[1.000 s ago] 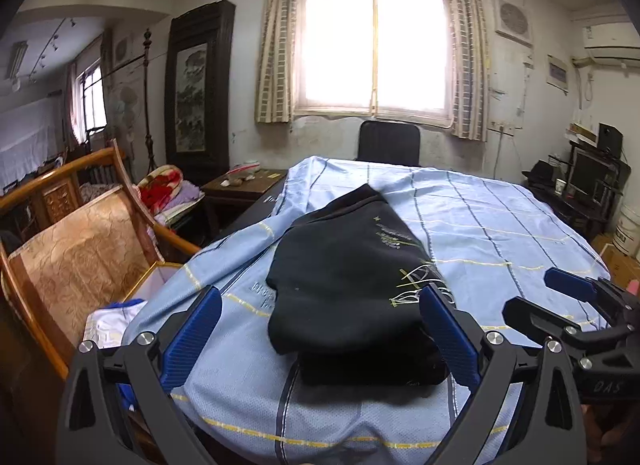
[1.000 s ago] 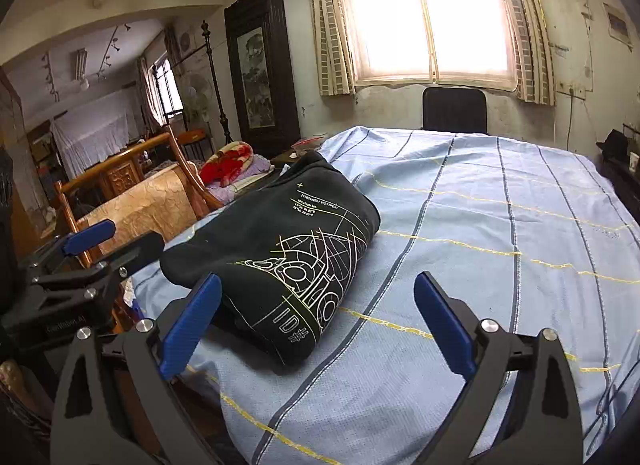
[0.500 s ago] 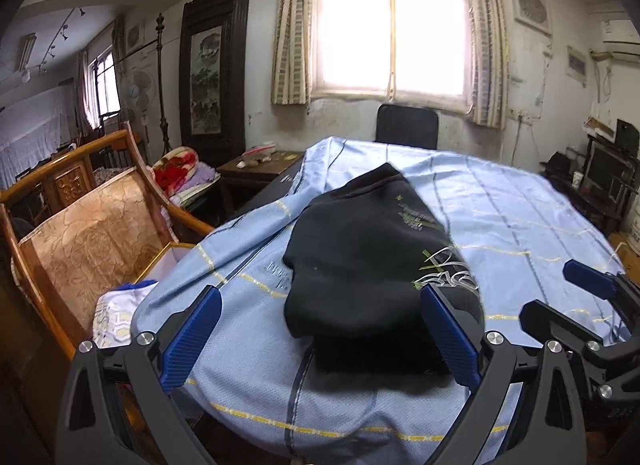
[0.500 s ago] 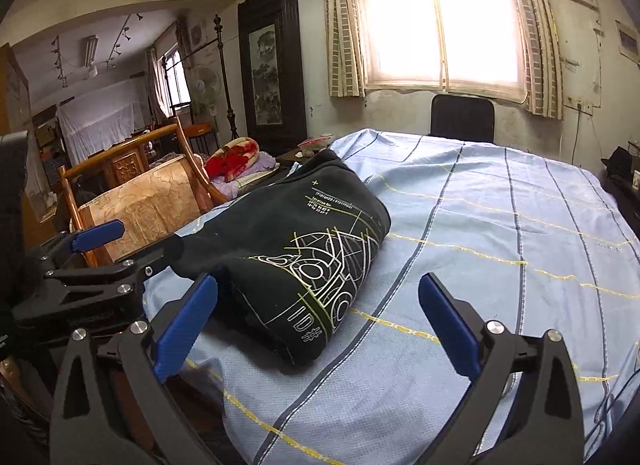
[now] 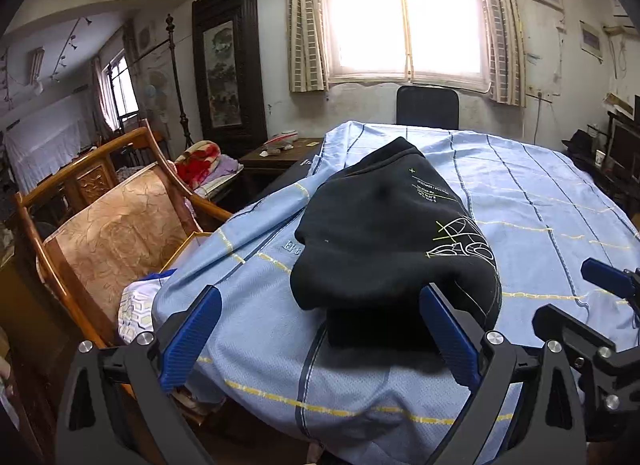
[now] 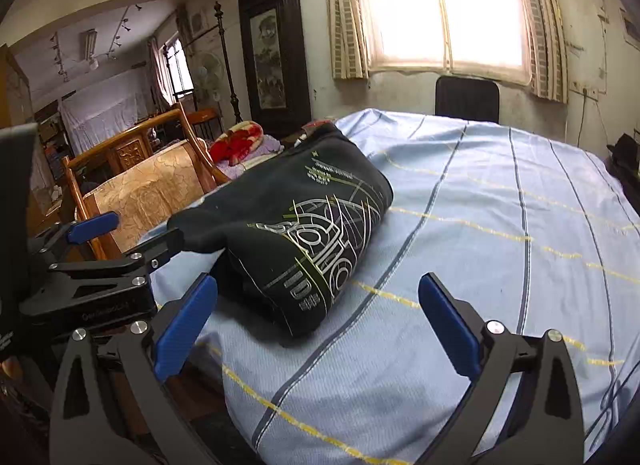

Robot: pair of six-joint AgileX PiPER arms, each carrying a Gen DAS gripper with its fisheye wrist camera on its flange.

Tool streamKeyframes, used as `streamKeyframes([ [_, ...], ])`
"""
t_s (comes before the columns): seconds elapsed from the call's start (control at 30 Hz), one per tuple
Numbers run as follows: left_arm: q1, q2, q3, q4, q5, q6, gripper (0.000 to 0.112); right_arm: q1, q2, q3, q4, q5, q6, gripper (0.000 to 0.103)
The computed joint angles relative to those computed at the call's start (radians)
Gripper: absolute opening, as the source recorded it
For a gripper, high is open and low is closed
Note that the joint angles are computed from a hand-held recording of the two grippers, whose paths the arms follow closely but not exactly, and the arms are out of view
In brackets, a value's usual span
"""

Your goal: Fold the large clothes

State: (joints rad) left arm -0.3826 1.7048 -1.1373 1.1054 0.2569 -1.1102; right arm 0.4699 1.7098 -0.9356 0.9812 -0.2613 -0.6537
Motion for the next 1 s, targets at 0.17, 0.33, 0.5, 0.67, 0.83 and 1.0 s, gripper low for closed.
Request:
streamKeyframes([
  [0.17,-0.002,-0.021,0.022,-0.068,-0.014,0.04,0.099,0.015,0.01,-0.008,0.149,-0.029,-0.122,0.098],
  [0.33,-0.016,-0.044,0.064,0.038,-0.007,-0.079,0.099,0.054,0.016,-0.004,0.196,-0.082,-0.171,0.098],
  [0.5,-0.025,-0.05,0.082,0.075,0.011,-0.122,0.099,0.088,0.02,0.002,0.215,-0.135,-0.212,0.098],
  [0.67,-0.041,-0.06,0.098,0.185,0.029,-0.233,0.099,0.097,0.004,0.02,0.182,-0.147,-0.19,0.098],
  [0.83,-0.051,-0.054,0.098,0.19,0.04,-0.235,0.099,0.092,-0.009,0.032,0.149,-0.123,-0.157,0.098],
  [1.0,-0.04,-0.039,0.052,0.026,0.042,-0.07,0.099,0.055,-0.008,-0.002,0.23,-0.031,-0.247,0.098],
])
